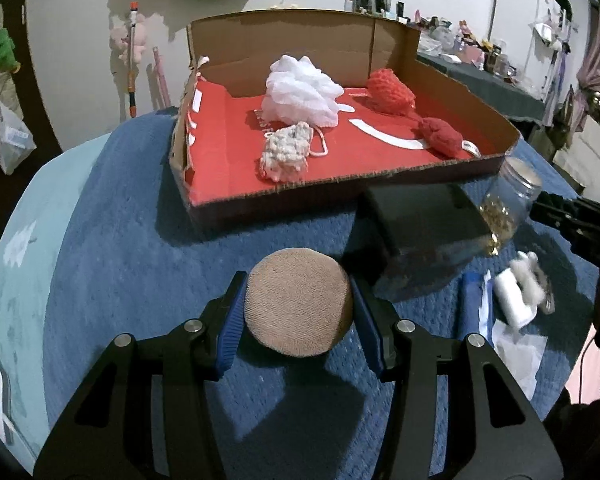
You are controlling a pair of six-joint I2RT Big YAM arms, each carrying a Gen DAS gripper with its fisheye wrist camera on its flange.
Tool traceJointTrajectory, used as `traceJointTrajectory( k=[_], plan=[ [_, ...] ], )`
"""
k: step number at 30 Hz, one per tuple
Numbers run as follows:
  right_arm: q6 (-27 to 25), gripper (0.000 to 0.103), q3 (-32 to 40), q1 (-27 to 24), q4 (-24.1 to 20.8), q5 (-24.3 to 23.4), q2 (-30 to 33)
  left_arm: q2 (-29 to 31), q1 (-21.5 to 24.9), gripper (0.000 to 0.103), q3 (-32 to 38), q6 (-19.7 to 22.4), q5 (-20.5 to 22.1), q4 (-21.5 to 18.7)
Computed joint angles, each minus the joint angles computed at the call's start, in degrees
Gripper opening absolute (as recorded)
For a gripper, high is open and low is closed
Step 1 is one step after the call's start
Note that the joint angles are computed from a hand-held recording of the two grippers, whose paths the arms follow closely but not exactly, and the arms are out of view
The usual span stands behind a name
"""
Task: Organize soft objects
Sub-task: 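Carry the sponge with the left gripper while the right carries the black pom-pom into the box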
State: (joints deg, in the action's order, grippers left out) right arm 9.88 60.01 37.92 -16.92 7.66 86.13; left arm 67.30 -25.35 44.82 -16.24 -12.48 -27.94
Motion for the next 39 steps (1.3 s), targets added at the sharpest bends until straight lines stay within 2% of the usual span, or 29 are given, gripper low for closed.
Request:
traceJointTrajectory(
  k=[8, 17, 26, 32, 39],
  plan=[
    [-2.9, 0.033, 5.7, -1.4, -2.9, -2.0, 3.4, 1.6, 2.6, 0.048, 2.8, 3.8, 4.0, -0.3],
    [-4.1, 0.033, 10.2, -2.9, -4.3, -7.1, 5.3, 2.4, 4.3, 0.048, 5.7, 6.7, 7.5, -0.9],
    [-5.7, 0.033, 17.8, -4.0, -7.2, -12.3, 9.6, 7.6, 4.6, 0.048, 12.5, 10.3, 10.5, -1.8],
    [-8.3, 0.033, 26.0, -4.4, -11.9, -16.1, 14.7, 14.5, 4.7, 0.048, 19.5, 12.7, 14.7, -4.0],
    [-13.5, 0.033, 38.1, -3.8, -21.3, -18.2, 23.3, 23.0, 4.4, 0.048, 27.4, 15.8, 16.3, -9.1]
  ],
)
